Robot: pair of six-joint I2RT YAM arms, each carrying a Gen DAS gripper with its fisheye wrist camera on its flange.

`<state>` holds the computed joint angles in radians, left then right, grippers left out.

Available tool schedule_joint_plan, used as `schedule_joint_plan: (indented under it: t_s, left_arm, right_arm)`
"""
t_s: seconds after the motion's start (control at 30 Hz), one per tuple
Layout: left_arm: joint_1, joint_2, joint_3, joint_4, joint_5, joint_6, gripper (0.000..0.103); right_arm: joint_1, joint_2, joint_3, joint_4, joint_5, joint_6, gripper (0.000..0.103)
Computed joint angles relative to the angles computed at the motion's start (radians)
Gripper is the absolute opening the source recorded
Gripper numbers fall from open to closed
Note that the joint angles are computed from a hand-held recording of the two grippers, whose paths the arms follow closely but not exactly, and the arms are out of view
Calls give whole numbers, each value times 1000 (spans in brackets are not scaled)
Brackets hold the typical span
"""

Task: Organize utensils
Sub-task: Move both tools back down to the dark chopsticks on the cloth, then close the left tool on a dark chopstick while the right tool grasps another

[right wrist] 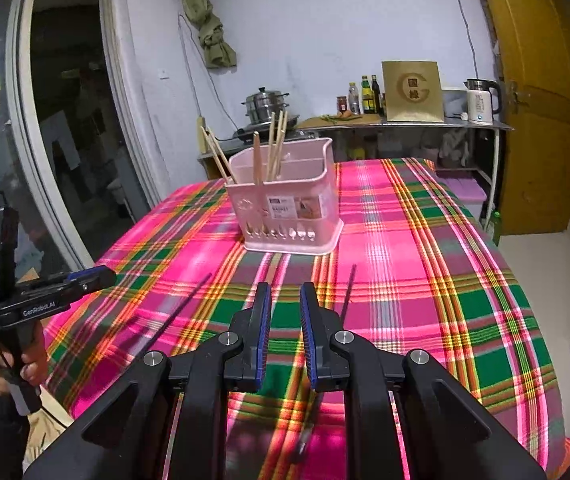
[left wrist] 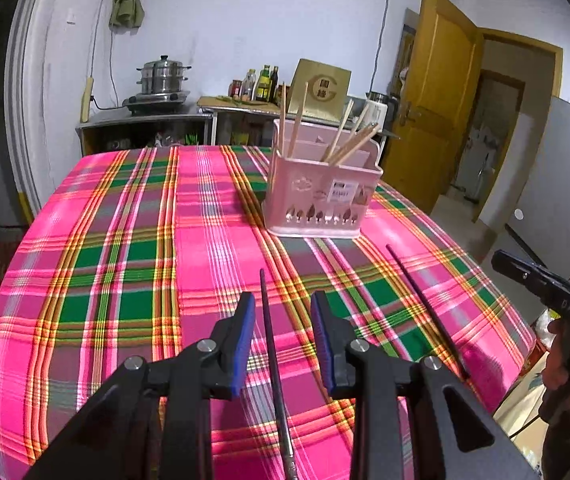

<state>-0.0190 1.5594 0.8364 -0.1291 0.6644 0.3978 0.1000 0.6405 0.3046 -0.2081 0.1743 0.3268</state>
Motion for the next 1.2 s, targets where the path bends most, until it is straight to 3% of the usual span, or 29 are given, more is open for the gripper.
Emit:
schedule_joint_plan:
  t_s: [0.43,0.67,0.93,1.2]
  left_arm:
    - [-105,141,75,23,-164,-5,30]
    - [-160,285,199,-32,-258,-17,30]
    - [-204,398,306,-86,-321,-24,30]
    - [-246,402,305,-53,-391,-17,30]
  right_arm:
    - [-82,241,16,126,-50,-29,15]
    - [-161,510,94,210,-89,-61,15]
    - [-220,744,209,232,-110,-109,15]
    - [-227,874,306,196,-87,-128,15]
